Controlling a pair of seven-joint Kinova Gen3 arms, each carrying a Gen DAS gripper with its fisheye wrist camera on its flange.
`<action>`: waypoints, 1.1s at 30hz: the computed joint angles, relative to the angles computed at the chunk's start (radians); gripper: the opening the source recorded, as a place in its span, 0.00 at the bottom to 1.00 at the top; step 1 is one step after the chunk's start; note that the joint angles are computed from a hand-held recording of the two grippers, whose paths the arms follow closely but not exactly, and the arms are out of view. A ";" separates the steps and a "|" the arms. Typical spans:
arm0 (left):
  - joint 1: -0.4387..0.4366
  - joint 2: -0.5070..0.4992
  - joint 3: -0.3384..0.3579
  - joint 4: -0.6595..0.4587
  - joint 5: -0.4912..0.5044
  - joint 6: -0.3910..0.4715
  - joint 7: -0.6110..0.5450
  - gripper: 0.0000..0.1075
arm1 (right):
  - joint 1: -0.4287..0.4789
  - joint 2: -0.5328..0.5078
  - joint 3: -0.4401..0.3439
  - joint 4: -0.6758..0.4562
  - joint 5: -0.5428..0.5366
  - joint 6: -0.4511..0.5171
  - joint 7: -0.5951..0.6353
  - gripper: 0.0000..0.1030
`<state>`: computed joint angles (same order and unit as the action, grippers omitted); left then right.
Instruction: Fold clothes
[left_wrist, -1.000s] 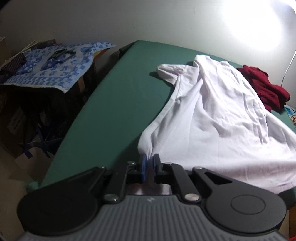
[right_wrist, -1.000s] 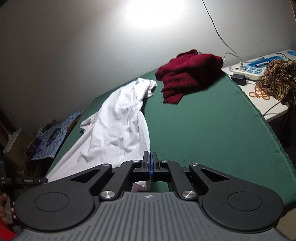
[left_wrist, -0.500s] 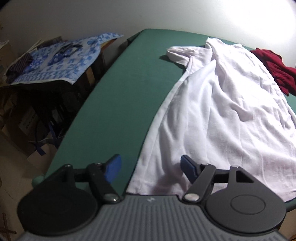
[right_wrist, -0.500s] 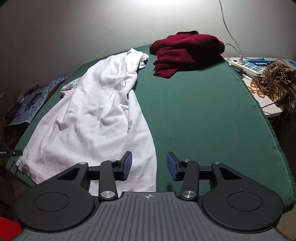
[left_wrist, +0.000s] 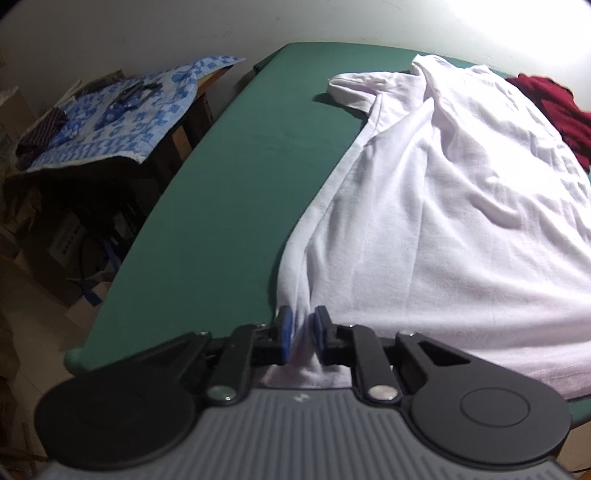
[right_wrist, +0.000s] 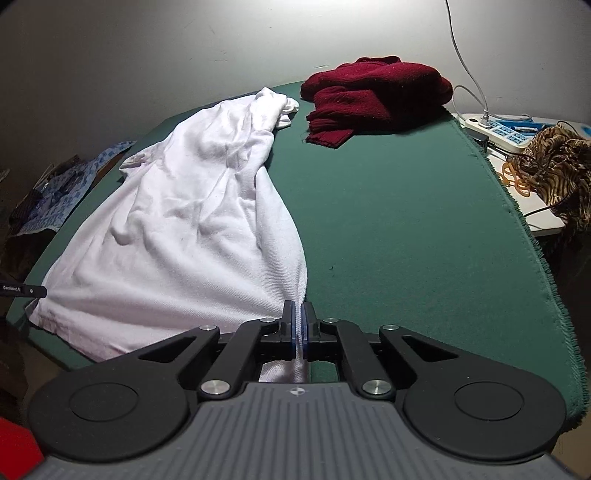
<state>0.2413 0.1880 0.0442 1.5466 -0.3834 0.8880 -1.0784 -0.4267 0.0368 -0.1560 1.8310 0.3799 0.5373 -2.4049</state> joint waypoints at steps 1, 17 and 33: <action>0.026 0.010 -0.006 -0.010 -0.036 0.017 0.023 0.13 | 0.019 0.006 -0.021 -0.014 -0.037 0.028 0.041 0.02; 0.131 0.067 -0.097 -0.172 0.041 -0.006 -0.087 0.07 | 0.161 0.157 -0.109 -0.143 -0.147 -0.132 0.158 0.14; -0.257 0.344 0.139 -0.575 0.264 -0.068 -0.595 0.25 | -0.149 0.263 0.180 -0.443 0.103 0.146 -0.221 0.23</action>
<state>-0.0155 0.5320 0.1835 0.9715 -0.1190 0.8198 -1.6731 -0.5755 0.2997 0.0236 1.3884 0.4829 0.6836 -2.6259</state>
